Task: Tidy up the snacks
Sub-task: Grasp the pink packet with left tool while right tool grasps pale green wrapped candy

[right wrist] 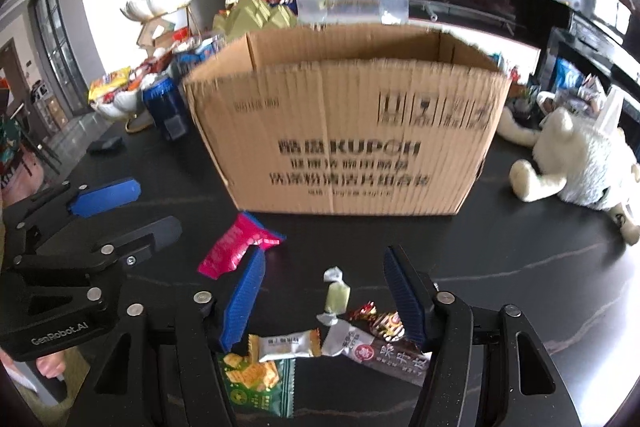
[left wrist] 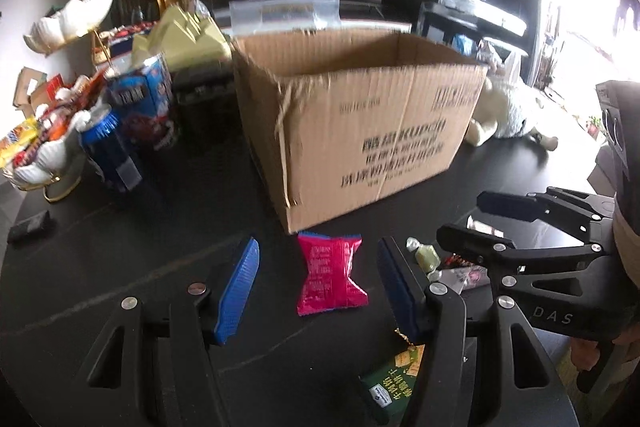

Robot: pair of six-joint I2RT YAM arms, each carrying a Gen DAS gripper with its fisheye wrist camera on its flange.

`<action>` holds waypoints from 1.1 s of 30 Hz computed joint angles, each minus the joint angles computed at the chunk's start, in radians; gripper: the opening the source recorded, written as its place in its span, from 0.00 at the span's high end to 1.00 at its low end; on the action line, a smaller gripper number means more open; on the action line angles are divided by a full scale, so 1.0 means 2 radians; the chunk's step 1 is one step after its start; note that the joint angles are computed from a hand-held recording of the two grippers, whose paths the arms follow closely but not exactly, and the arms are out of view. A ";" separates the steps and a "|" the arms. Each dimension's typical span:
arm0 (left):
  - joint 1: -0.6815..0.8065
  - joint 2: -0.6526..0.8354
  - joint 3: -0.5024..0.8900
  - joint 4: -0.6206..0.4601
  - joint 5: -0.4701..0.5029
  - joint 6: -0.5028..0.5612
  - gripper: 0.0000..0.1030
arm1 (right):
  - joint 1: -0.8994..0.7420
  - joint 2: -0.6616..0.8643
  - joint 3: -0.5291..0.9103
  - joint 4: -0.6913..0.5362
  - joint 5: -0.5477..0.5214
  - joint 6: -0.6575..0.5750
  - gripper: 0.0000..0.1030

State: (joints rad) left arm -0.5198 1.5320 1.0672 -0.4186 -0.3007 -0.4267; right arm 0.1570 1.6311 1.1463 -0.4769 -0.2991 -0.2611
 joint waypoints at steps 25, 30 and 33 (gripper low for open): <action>0.027 0.113 0.015 0.043 0.064 0.003 0.52 | 0.013 0.105 0.035 -0.025 0.002 0.014 0.60; 0.026 0.123 0.019 0.042 0.072 -0.001 0.58 | 0.018 0.118 0.044 -0.031 0.002 0.017 0.67; 0.026 0.122 0.017 0.045 0.072 -0.002 0.59 | 0.022 0.123 0.047 -0.030 0.007 0.019 0.70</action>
State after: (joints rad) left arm -0.4670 1.7752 1.1019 -0.3294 -0.1565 -0.4301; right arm 0.2017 1.8771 1.2400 -0.5373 -0.2856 -0.2240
